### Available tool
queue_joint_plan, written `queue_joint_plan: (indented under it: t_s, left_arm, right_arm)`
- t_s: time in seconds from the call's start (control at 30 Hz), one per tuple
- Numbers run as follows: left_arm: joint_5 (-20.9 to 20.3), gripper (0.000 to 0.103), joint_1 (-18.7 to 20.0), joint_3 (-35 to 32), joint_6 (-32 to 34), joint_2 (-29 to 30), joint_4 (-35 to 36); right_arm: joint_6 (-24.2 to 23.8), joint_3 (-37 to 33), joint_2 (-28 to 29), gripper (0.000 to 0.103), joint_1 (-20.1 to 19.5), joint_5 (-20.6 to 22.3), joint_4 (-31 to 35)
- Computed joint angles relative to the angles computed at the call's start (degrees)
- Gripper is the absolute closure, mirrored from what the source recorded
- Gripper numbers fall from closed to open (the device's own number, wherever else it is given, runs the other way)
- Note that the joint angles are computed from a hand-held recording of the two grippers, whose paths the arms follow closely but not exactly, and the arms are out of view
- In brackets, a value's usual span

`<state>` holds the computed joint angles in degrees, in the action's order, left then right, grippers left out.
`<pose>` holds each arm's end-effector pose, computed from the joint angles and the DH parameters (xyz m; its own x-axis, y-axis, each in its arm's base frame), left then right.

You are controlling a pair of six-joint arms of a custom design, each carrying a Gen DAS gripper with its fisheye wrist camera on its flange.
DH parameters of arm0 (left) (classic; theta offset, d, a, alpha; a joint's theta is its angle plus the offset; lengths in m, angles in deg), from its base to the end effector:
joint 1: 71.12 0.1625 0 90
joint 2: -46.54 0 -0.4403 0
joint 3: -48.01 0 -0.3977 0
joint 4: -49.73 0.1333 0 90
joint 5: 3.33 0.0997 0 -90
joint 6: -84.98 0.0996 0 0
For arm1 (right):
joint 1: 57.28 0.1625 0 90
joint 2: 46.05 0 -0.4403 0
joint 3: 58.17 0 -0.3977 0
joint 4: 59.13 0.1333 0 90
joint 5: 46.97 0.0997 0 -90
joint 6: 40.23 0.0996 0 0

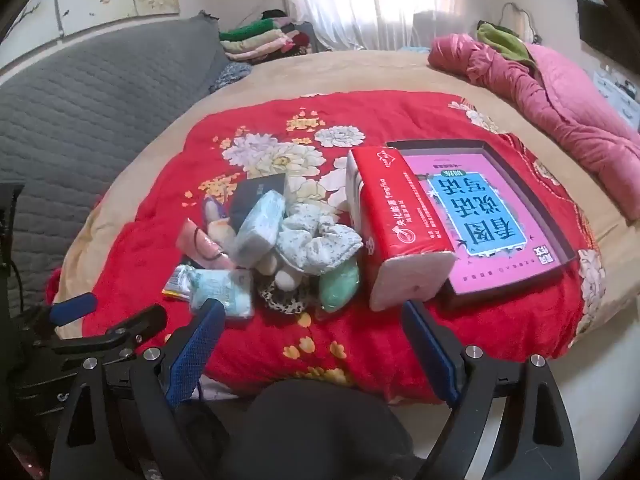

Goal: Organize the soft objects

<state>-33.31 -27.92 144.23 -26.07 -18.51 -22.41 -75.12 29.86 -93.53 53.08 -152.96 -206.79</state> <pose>-0.2534 -0.5392 0.2480 -0.4944 -0.7105 -0.5007 -0.0460 0.5966 -0.8012 0.3509 -0.6412 0.1663 -0.5722 -0.7245 0.3842 -0.8044 0.5871 -0.0907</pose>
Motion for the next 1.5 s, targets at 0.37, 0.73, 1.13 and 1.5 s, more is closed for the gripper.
queue_joint_plan:
  t_s: [0.37, 0.73, 1.13, 1.5]
  left_arm:
    - [-0.2, 0.004, -0.7, 3.6, 2.1, -2.7, -6.1]
    - [-0.2, 0.004, -0.6, 3.5, 0.9, -2.9, -4.9]
    - [0.0, 0.004, -0.8, 3.2, 0.5, -2.8, -4.2]
    - [0.0, 0.004, -0.6, 3.7, 1.5, -2.8, -5.5]
  right_arm:
    - [-1.1, 1.0, -0.2, 0.012, 0.2, 0.8, -0.8]
    - [-1.0, 0.7, 0.0, 0.012, 0.1, 1.1, -0.1]
    - [-1.4, 0.9, 0.1, 0.012, 0.3, 1.0, -0.7]
    - [-1.5, 1.1, -0.1, 0.012, 0.3, 0.7, -0.7]
